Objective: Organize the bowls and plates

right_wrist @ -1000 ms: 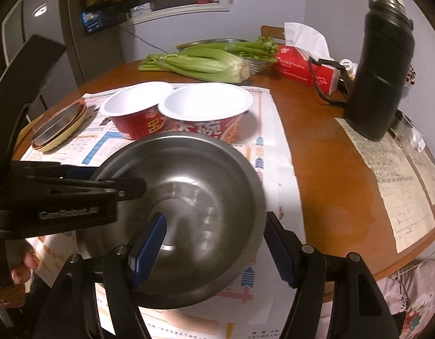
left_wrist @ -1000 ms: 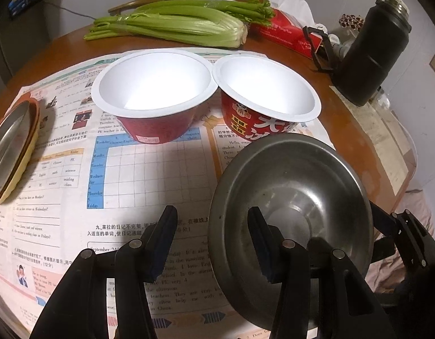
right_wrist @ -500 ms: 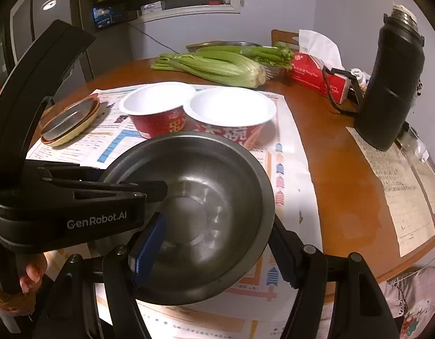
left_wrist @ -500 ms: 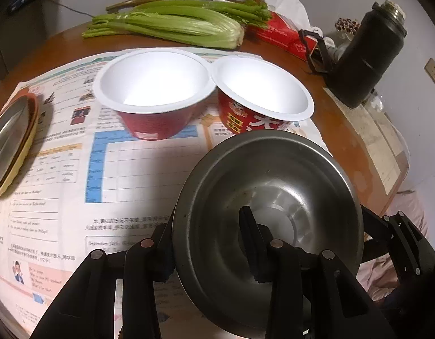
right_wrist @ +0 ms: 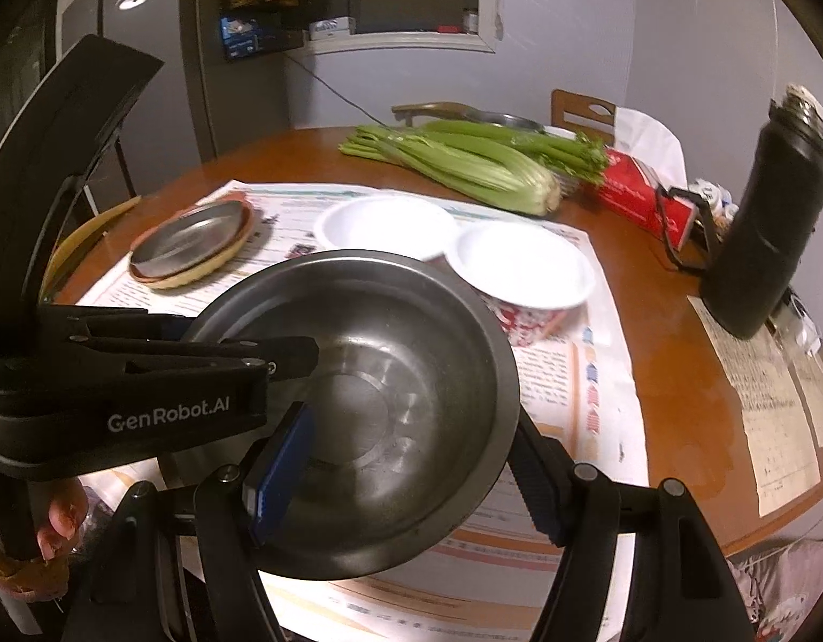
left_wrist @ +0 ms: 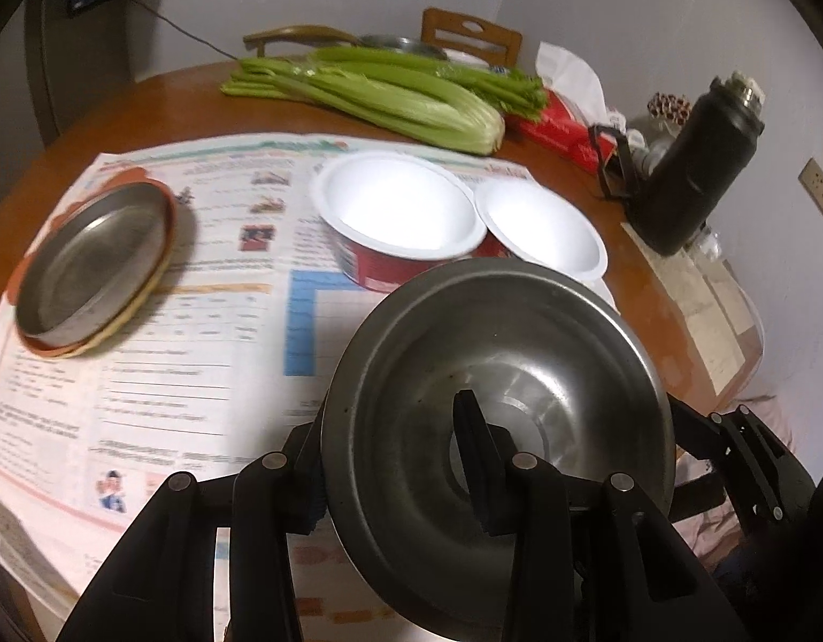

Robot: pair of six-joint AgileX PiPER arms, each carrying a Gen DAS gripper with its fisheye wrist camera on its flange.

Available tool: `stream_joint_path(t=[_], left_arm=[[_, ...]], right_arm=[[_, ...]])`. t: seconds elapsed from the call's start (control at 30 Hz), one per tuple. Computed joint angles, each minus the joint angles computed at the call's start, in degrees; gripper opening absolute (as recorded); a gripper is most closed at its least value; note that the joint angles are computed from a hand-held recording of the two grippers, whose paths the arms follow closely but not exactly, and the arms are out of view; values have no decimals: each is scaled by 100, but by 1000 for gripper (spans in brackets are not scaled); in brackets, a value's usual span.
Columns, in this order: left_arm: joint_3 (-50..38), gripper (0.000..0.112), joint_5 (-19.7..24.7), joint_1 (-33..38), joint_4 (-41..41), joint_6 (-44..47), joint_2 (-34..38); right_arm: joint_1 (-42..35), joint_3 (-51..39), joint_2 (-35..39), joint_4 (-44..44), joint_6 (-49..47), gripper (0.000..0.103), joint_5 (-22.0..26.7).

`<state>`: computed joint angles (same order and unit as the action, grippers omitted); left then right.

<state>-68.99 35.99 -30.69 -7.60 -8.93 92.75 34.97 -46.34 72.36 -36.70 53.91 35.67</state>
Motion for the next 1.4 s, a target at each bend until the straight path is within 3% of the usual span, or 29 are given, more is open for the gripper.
stream_joint_path(t=[0.33,0.6,0.97,1.4], left_arm=[[518,41,-67,466,-230,358,-799],[812,41,-87,784,-501,715,-1011],[850,42,-88,1116,-743,1047,-651],[666,44,-203,954,-498,818,-115]], right_arm=[[549,-542,191,-233,290,71,282],[782,-780,428,-281,365,71,331],[661,-929,994,72,16,71,73],[267,-800,1283,462,-316,71,-369]])
